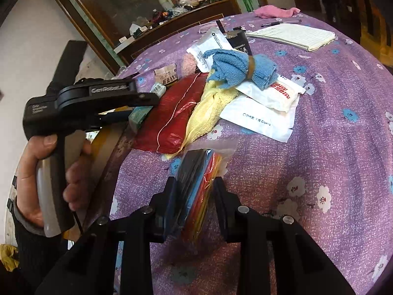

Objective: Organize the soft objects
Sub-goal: 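Grasp the blue-green packet with the left tool while the right grasps the clear strip bag, then carry both held items into the foam box and open both tools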

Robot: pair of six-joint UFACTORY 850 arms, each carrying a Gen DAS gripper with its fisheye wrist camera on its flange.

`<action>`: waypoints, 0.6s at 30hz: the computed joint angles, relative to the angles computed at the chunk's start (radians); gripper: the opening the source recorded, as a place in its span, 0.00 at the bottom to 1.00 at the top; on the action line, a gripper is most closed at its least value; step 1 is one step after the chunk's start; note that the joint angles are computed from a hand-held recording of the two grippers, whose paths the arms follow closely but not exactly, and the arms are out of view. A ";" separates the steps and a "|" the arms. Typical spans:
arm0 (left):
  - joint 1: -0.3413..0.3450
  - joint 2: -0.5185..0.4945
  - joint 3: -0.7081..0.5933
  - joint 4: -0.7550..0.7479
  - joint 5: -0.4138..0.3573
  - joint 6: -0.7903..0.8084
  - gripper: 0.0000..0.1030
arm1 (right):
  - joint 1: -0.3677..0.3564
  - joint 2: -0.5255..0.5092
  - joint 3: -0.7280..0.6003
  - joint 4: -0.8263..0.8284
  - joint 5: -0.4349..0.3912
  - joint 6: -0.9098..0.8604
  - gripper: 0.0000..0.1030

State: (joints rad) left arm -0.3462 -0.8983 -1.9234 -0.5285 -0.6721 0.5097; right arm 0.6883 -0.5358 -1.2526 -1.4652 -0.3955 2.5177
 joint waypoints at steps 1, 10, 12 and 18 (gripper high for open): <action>0.007 -0.004 -0.003 -0.007 -0.032 0.008 0.18 | 0.001 0.005 0.008 -0.021 0.001 0.023 0.26; 0.082 0.202 0.286 -0.401 -0.050 0.399 0.10 | 0.027 0.047 0.047 -0.166 -0.054 0.147 0.23; 0.123 0.253 0.348 -0.500 -0.115 0.479 0.11 | 0.022 0.055 0.052 -0.284 -0.032 0.261 0.22; 0.252 0.395 0.455 -0.629 -0.119 0.541 0.11 | 0.014 0.016 -0.066 -0.514 0.018 0.333 0.21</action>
